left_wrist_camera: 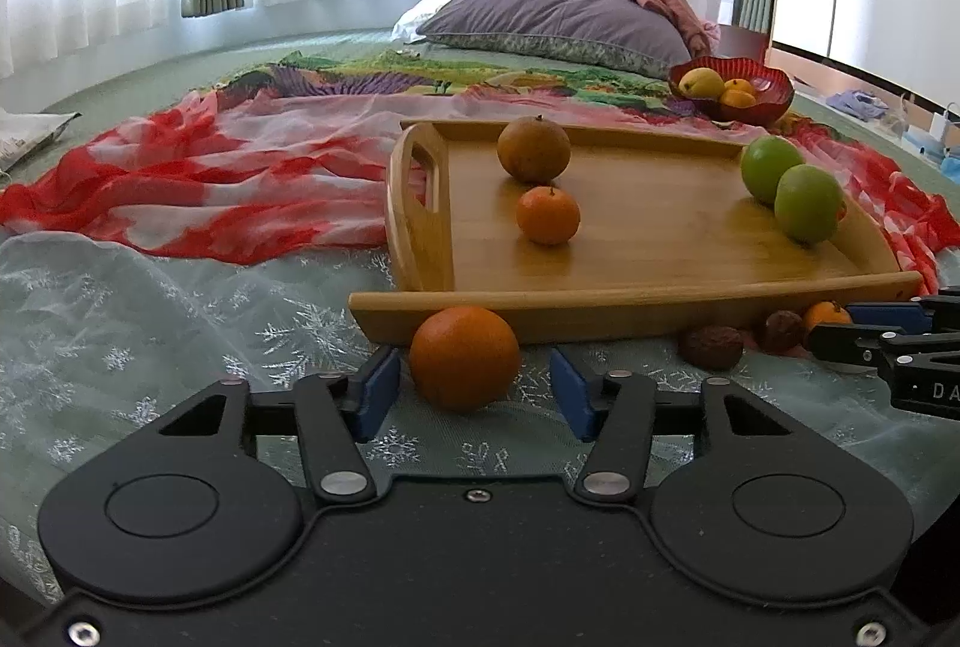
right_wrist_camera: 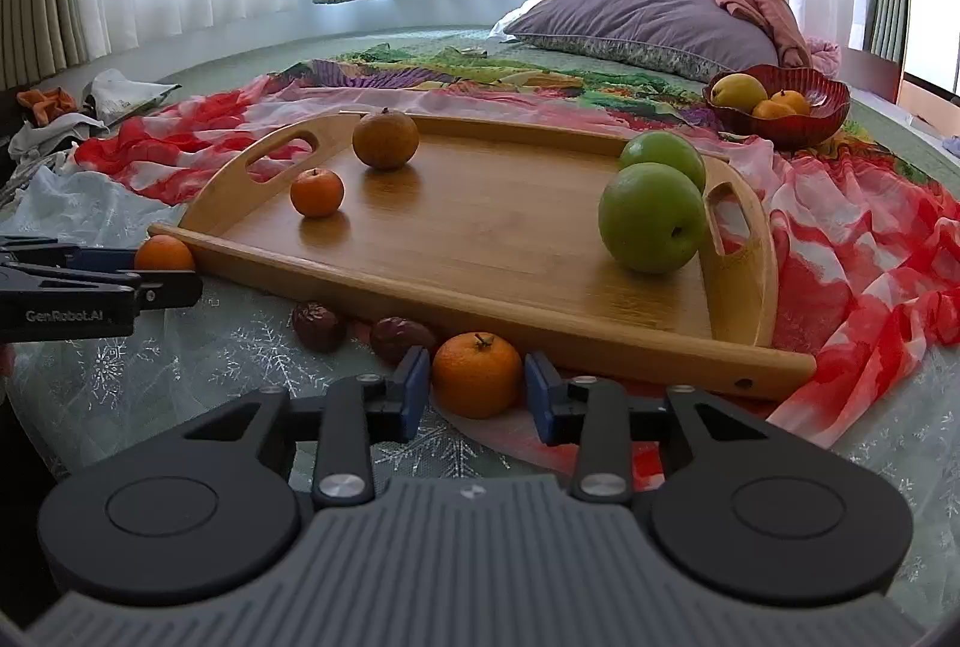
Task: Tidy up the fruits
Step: 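Grasp the orange with the left gripper while the right grasps a small tangerine, then carry the orange and tangerine over the tray with both grippers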
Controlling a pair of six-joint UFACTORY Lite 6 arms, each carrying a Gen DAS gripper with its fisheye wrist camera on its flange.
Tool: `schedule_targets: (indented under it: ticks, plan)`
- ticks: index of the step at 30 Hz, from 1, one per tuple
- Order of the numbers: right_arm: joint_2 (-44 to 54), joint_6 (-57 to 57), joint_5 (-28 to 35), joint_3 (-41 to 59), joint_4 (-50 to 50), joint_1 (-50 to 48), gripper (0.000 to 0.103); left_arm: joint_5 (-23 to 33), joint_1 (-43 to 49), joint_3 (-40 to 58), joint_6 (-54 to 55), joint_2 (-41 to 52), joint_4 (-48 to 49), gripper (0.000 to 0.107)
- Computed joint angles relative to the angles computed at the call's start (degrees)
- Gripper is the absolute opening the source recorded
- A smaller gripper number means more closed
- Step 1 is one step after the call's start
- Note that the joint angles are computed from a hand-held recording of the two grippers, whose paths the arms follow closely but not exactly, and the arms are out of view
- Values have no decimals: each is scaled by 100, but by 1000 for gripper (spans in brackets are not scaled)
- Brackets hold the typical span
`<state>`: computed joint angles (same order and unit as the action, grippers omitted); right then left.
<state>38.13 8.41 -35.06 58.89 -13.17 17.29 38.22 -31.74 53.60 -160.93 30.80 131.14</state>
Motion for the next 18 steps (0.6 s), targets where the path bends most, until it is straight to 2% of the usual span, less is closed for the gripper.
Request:
schedule_targets:
  ticks: [1, 3, 7, 12, 18]
  plan:
    - [0, -25, 1, 2, 18, 5, 43, -7, 0, 22, 7, 21, -19, 47]
    - [-3, -55, 1, -2, 44, -1, 39, 25, -53, 112, 284, 68, -388, 37]
    - [-77, 13, -54, -81, 38, -28, 37, -73, -14, -76, 57, -193, -244, 36]
    - [-341, -91, -215, -299, 75, -47, 37, 86, -180, -209, 249, -531, -329, 36]
    - [-469, -262, -258, -200, 316, -42, 37, -96, -280, 321, 669, -442, -432, 36]
